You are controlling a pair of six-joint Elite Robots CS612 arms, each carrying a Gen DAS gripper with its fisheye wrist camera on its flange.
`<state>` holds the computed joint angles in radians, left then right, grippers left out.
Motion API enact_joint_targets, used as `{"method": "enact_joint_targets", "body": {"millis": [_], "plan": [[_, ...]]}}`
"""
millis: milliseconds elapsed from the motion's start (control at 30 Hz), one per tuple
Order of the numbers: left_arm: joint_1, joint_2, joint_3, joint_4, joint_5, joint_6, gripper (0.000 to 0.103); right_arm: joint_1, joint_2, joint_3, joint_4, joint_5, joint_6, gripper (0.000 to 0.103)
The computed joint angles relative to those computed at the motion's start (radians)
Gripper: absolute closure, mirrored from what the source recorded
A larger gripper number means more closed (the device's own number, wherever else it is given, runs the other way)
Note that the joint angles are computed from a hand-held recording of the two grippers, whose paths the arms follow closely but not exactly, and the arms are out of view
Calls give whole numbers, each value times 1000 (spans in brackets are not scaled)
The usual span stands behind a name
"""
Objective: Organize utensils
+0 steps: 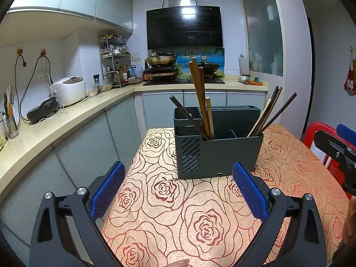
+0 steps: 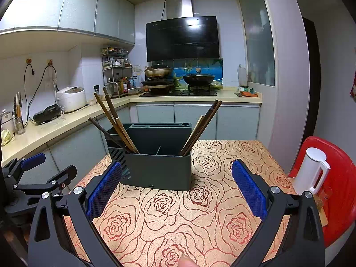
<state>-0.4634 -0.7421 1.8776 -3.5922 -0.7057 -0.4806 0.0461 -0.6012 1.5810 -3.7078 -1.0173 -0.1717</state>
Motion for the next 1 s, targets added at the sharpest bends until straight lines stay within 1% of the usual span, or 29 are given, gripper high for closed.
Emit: {"method": "enact_joint_targets", "body": {"millis": [267,1000], "plan": [[-2,1,-1,-8,11,12,9,0,0,0,0,0,0,7],[-6,2,1,-13,12,23,9,1,0,0,3,0,-1,7]]}}
